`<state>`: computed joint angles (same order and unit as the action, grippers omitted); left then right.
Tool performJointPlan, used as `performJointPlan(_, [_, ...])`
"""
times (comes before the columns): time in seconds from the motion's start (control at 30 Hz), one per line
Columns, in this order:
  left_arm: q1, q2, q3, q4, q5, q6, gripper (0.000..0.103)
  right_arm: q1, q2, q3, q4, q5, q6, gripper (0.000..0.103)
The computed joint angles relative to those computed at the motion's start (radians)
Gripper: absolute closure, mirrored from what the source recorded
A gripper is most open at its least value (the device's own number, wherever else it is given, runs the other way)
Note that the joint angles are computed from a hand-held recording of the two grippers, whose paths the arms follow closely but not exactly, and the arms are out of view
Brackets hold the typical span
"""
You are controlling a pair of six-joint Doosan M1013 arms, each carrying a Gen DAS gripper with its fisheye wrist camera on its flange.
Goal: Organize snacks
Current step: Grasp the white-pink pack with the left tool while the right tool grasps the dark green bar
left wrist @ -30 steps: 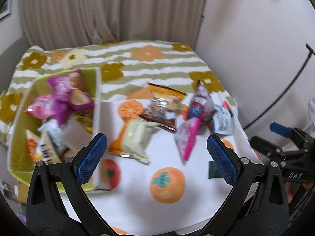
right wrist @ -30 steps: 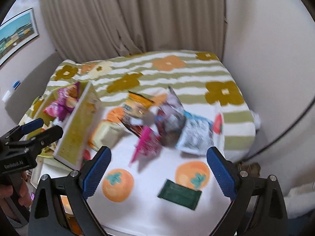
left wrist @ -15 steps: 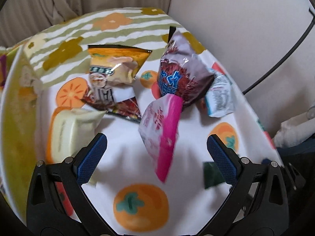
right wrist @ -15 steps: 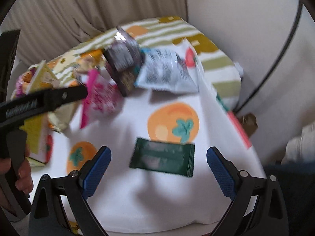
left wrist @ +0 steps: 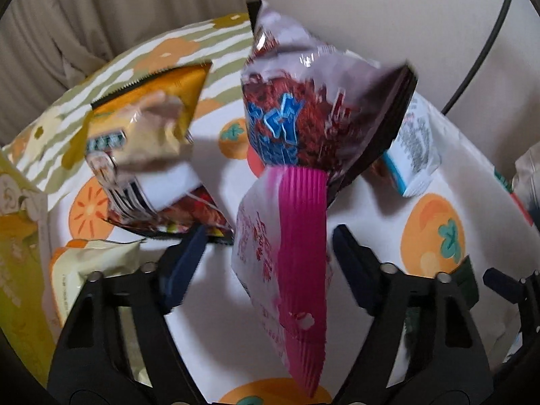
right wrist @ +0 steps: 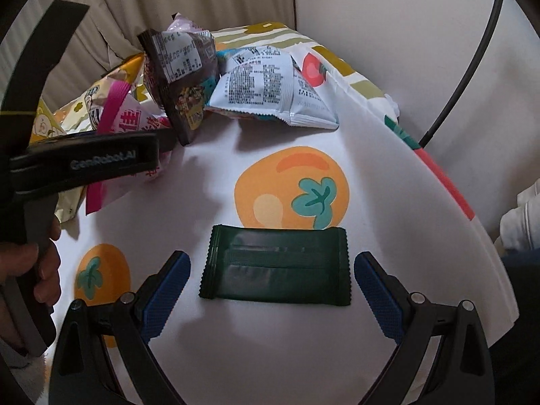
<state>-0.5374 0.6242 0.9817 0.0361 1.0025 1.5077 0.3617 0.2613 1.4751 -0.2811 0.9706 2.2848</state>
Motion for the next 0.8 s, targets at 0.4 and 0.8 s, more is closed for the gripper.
performJointPlan(0.4, [-0.007, -0.006, 0.001, -0.02, 0.033, 0.04, 0.06, 0.004, 0.014, -0.009, 0.004, 0.032, 0.034, 0.006])
performJointPlan(0.8, [0.012, -0.048, 0.052, -0.041, 0.055, 0.016, 0.062, -0.01, 0.07, -0.066, 0.032, 0.12, -0.03, 0.006])
